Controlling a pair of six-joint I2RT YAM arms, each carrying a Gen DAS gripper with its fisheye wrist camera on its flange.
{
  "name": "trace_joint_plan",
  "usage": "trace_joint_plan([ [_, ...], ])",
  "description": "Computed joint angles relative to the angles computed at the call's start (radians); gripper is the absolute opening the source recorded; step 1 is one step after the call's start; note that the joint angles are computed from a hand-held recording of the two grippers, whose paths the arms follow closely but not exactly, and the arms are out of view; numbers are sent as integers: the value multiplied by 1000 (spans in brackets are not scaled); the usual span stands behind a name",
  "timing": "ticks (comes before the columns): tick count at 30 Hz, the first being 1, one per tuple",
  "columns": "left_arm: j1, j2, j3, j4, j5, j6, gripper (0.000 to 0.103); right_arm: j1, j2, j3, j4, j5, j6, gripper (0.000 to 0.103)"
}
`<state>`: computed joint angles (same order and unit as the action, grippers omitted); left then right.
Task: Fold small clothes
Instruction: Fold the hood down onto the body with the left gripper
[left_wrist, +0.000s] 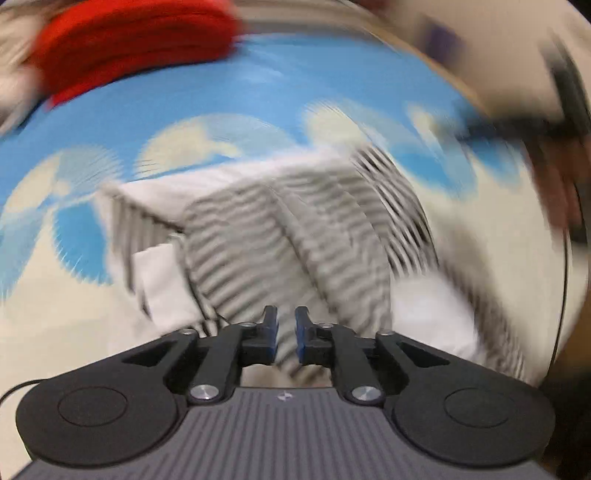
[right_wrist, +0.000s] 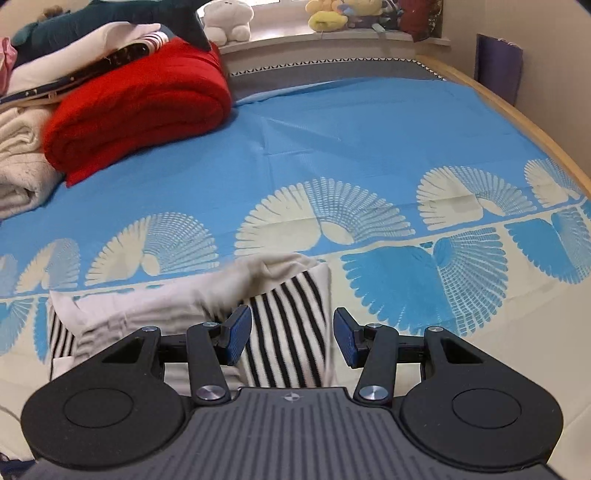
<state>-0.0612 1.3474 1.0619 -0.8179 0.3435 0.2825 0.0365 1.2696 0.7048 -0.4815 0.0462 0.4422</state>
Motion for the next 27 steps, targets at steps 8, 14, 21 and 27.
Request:
trace_joint_plan([
  [8, 62, 369, 123, 110, -16, -386, 32, -36, 99, -44, 69, -220, 160, 49],
  [14, 101, 488, 156, 114, 69, -428, 33, 53, 264, -43, 158, -343, 255, 49],
  [21, 96, 520, 166, 125, 84, -426, 32, 151, 425, 24, 171, -269, 314, 49],
  [27, 97, 431, 147, 174, 76, -384, 1, 152, 439, -5, 240, -286, 337, 6],
])
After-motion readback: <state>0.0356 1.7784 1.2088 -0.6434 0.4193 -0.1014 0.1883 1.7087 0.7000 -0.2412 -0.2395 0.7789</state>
